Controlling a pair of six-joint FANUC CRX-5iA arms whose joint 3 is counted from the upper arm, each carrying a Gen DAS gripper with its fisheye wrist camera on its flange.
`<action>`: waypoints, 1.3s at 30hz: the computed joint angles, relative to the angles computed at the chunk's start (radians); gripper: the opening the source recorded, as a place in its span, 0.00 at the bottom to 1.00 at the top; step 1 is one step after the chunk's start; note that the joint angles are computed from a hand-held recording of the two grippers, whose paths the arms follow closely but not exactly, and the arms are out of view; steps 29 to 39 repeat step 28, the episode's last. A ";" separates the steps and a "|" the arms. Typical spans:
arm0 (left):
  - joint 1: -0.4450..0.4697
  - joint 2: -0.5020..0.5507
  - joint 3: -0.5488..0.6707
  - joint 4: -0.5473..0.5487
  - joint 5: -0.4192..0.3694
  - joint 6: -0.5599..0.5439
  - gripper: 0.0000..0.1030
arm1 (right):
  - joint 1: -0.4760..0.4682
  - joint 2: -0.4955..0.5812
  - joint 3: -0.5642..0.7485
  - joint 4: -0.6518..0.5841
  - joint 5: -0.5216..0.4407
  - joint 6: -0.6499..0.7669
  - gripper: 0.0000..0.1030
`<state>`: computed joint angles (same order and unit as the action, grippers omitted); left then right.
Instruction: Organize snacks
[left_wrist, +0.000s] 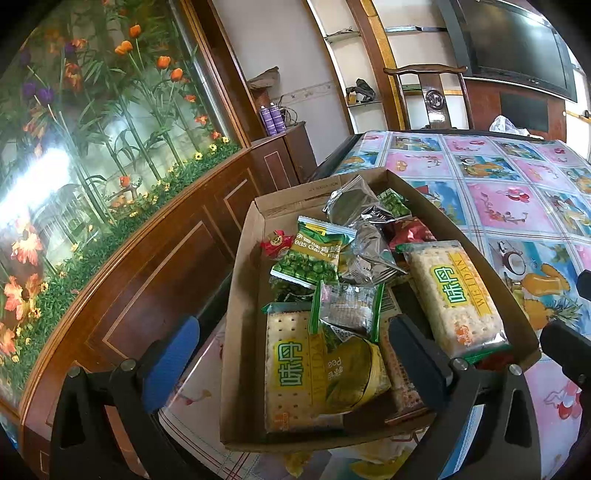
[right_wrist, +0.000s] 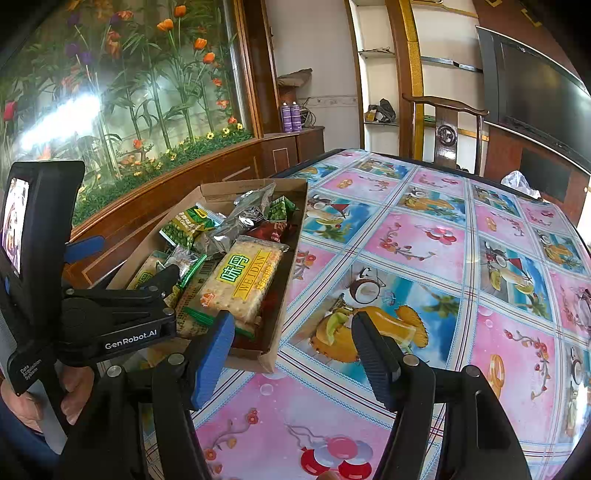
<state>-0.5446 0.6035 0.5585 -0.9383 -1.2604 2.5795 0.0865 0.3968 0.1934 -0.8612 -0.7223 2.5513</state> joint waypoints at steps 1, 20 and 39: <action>0.000 -0.001 -0.002 -0.002 0.001 0.000 1.00 | -0.001 0.001 0.001 -0.001 0.000 0.002 0.69; -0.013 -0.002 0.010 -0.021 -0.017 -0.015 1.00 | 0.000 0.000 0.000 -0.002 -0.001 0.003 0.69; -0.023 -0.008 0.004 -0.043 -0.019 -0.002 1.00 | -0.026 0.017 0.024 -0.027 -0.033 -0.010 0.69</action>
